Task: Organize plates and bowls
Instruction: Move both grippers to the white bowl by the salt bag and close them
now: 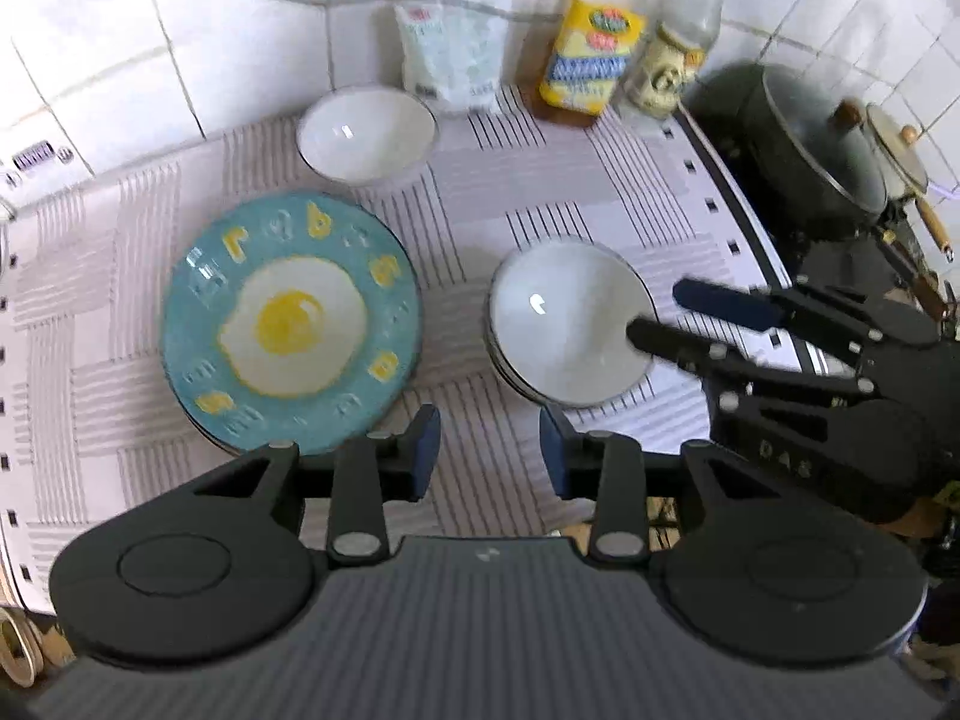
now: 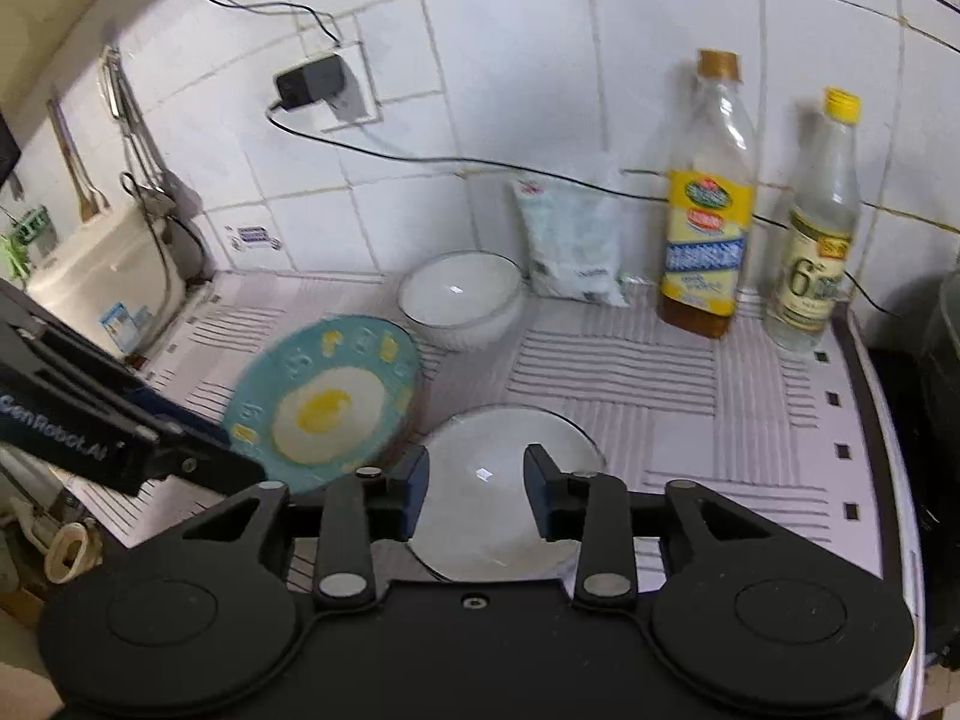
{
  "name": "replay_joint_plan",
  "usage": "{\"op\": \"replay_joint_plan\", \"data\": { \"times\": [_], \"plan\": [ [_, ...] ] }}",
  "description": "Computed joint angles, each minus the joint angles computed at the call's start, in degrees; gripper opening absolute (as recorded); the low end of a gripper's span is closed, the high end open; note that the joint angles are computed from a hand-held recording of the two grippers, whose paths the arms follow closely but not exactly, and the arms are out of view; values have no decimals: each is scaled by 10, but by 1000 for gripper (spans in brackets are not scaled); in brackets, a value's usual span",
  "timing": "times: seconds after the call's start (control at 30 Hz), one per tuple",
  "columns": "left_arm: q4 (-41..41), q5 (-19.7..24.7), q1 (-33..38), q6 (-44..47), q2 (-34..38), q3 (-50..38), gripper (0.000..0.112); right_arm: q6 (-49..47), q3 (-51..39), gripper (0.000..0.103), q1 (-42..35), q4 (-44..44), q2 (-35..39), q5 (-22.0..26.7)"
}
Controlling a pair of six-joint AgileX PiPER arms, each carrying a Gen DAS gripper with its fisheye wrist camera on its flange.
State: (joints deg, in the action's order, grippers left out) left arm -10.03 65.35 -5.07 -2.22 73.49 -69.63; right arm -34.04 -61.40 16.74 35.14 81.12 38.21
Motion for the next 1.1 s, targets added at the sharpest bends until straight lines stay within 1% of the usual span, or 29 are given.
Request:
{"op": "replay_joint_plan", "data": {
  "times": [0.07,0.17,0.23,0.3,0.37,0.4,0.5,0.63,0.7,0.77,0.83,0.9,0.97,1.1],
  "plan": [
    [-19,-6,40,42,-3,-3,40,13,-24,46,17,-5,17,9],
    [-56,-19,101,101,3,-10,41,61,-57,51,51,-36,43,-5],
    [-87,-31,138,139,16,-14,42,82,-78,56,65,-38,63,-13],
    [-118,-50,169,178,32,-16,44,104,-103,60,72,-27,90,-15],
    [-139,-74,191,206,52,-18,45,134,-128,61,76,-24,119,-18],
    [-151,-87,199,222,62,-18,45,159,-143,63,78,-30,135,-20],
    [-185,-120,224,258,101,-22,46,242,-191,63,83,-59,182,-20],
    [-205,-158,238,295,149,-31,53,312,-248,66,79,-67,234,-21],
    [-219,-177,242,314,169,-33,54,355,-271,66,77,-76,257,-23],
    [-232,-195,244,326,189,-36,55,385,-291,66,72,-66,282,-25],
    [-248,-213,247,344,205,-36,60,420,-319,66,70,-74,307,-14],
    [-250,-239,237,352,224,-36,61,461,-345,66,69,-87,332,-8],
    [-249,-261,225,358,246,-41,61,488,-367,66,62,-77,357,1],
    [-240,-290,202,356,291,-66,61,542,-421,66,62,-99,399,24]
  ]
}}
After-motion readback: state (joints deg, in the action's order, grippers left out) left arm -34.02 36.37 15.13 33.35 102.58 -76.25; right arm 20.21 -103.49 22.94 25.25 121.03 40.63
